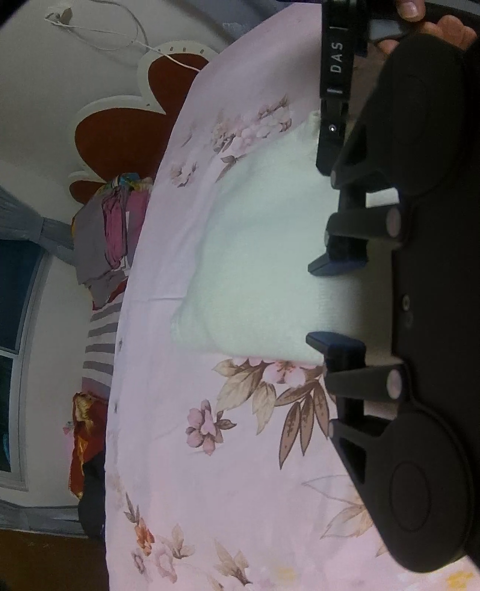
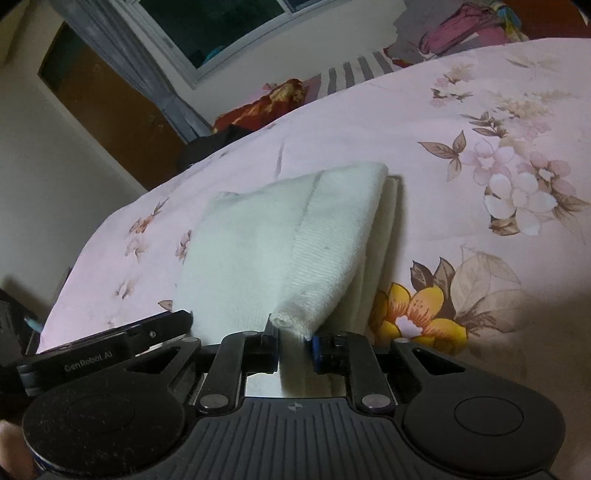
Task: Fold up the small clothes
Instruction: 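Pinch the folded bundle with the right gripper, then open it, then press the folded sweater bundle flat with both open grippers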
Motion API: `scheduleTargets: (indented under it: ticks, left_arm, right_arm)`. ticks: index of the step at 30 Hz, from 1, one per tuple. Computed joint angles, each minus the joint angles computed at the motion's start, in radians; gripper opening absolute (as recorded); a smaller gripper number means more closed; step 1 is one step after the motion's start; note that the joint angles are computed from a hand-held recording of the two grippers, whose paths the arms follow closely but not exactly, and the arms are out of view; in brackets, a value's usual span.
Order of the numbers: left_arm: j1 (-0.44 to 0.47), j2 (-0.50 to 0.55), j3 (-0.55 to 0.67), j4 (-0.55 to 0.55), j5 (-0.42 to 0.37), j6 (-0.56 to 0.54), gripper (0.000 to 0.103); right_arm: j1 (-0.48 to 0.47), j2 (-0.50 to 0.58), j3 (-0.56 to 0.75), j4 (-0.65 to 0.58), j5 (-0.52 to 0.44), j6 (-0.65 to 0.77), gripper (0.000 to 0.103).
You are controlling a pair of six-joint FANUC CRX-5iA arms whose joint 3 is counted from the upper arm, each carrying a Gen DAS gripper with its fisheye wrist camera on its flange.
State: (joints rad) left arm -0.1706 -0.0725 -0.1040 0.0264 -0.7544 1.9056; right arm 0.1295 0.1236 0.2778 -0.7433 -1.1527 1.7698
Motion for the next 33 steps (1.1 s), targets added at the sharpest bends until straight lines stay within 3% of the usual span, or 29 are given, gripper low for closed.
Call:
scheduleTargets:
  ticks: [8,9,10,11,12,15,16,18,21,24,33]
  left_arm:
    - [0.016,0.0,-0.005,0.052,-0.007,-0.063,0.034]
    - [0.022,0.001,-0.003,0.06,-0.003,-0.059,0.036]
    - [0.028,-0.005,-0.007,0.059,0.022,-0.041,0.037]
    - [0.034,-0.009,-0.014,0.062,0.051,-0.032,0.037]
    - [0.039,-0.004,-0.009,0.063,0.065,-0.026,0.038]
    - [0.053,0.049,0.049,0.062,0.06,-0.027,0.04]
    - [0.058,0.074,0.073,0.074,0.051,-0.04,0.04]
    - [0.063,0.118,0.106,0.102,0.042,-0.073,0.041]
    - [0.044,0.175,0.172,0.05,-0.003,-0.076,0.046]
    - [0.018,0.2,0.214,-0.025,-0.036,-0.063,0.049]
    - [-0.001,0.2,0.238,-0.074,-0.074,-0.069,0.049]
  right_arm:
    - [-0.023,0.012,0.027,-0.005,-0.045,0.015,0.016]
    - [-0.011,-0.005,0.012,0.024,-0.004,0.004,0.025]
    - [0.021,-0.039,-0.027,0.091,0.08,-0.025,0.047]
    - [0.051,-0.071,-0.068,0.156,0.167,-0.051,0.049]
    - [0.061,-0.085,-0.083,0.174,0.216,-0.05,0.049]
    - [0.064,-0.044,-0.016,0.168,0.199,-0.051,0.048]
    - [0.072,-0.03,0.004,0.167,0.202,-0.031,0.035]
    - [0.085,0.002,0.044,0.162,0.193,0.003,0.018]
    - [0.122,0.052,0.085,0.206,0.178,0.002,0.017]
    - [0.174,0.095,0.086,0.34,0.175,-0.034,0.017]
    - [0.181,0.075,0.026,0.365,0.239,-0.059,0.017]
